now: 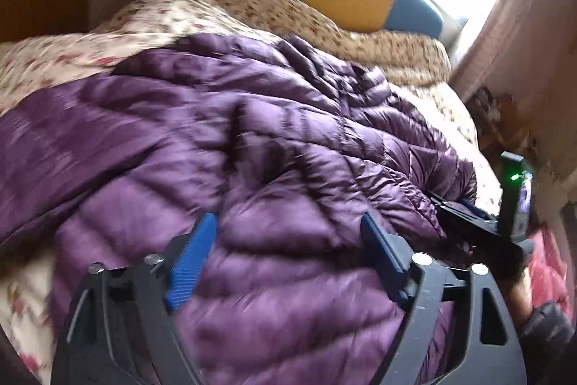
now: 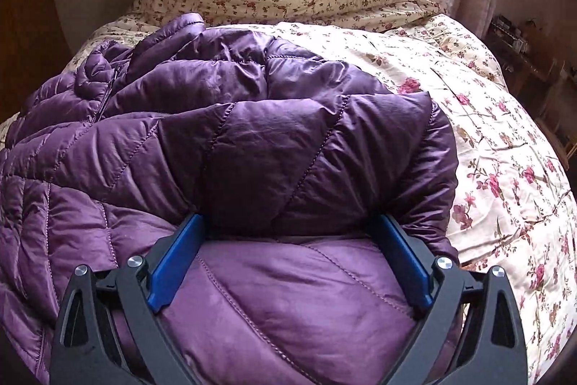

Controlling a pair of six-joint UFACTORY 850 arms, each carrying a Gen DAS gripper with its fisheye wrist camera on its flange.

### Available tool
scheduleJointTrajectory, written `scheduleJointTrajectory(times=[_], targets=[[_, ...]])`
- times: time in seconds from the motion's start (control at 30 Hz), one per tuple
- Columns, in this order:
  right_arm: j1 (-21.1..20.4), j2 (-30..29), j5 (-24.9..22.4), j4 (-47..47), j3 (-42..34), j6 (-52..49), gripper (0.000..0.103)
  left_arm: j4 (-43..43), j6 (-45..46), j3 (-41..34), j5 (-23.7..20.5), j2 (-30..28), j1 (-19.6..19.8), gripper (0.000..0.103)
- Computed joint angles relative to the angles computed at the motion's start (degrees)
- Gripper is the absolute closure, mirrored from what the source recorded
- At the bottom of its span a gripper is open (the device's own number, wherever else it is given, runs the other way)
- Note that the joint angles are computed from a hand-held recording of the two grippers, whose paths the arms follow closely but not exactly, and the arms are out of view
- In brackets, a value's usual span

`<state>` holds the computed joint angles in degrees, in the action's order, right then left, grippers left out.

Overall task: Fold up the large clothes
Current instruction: 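Grasp the other sleeve cuff with the left gripper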

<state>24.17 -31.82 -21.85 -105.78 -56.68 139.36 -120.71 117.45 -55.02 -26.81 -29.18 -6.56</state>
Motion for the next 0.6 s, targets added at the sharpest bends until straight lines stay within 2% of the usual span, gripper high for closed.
scheduleJointTrajectory(times=[0.07, 0.17, 0.3, 0.4, 0.5, 0.6], targets=[[0.27, -0.05, -0.36, 1.13, -0.12, -1.08, 0.007, 2.67, -4.55, 2.66, -2.41, 1.8, 3.26, 0.021], [0.56, 0.05, -0.76, 2.1, -0.12, -1.97, 0.007, 2.65, -5.57, 6.62, -3.56, 4.6, 8.04, 0.021], [0.72, 0.17, -1.03, 1.89, 0.1, -1.65, 0.007, 3.35, -6.06, 10.65, -2.48, 8.01, 15.44, 0.021], [0.83, 0.29, -1.13, 1.73, 0.25, -1.37, 0.007, 0.45, -4.98, 13.88, -0.5, 10.96, 22.36, 0.021], [0.81, 0.37, -1.17, 1.38, 0.39, -1.05, 0.007, 3.33, -11.5, 15.4, -1.04, 11.9, 30.91, 0.021], [0.84, 0.41, -1.15, 1.26, 0.43, -0.93, 0.007, 4.29, -18.3, 15.84, -2.28, 11.48, 39.22, 0.027]])
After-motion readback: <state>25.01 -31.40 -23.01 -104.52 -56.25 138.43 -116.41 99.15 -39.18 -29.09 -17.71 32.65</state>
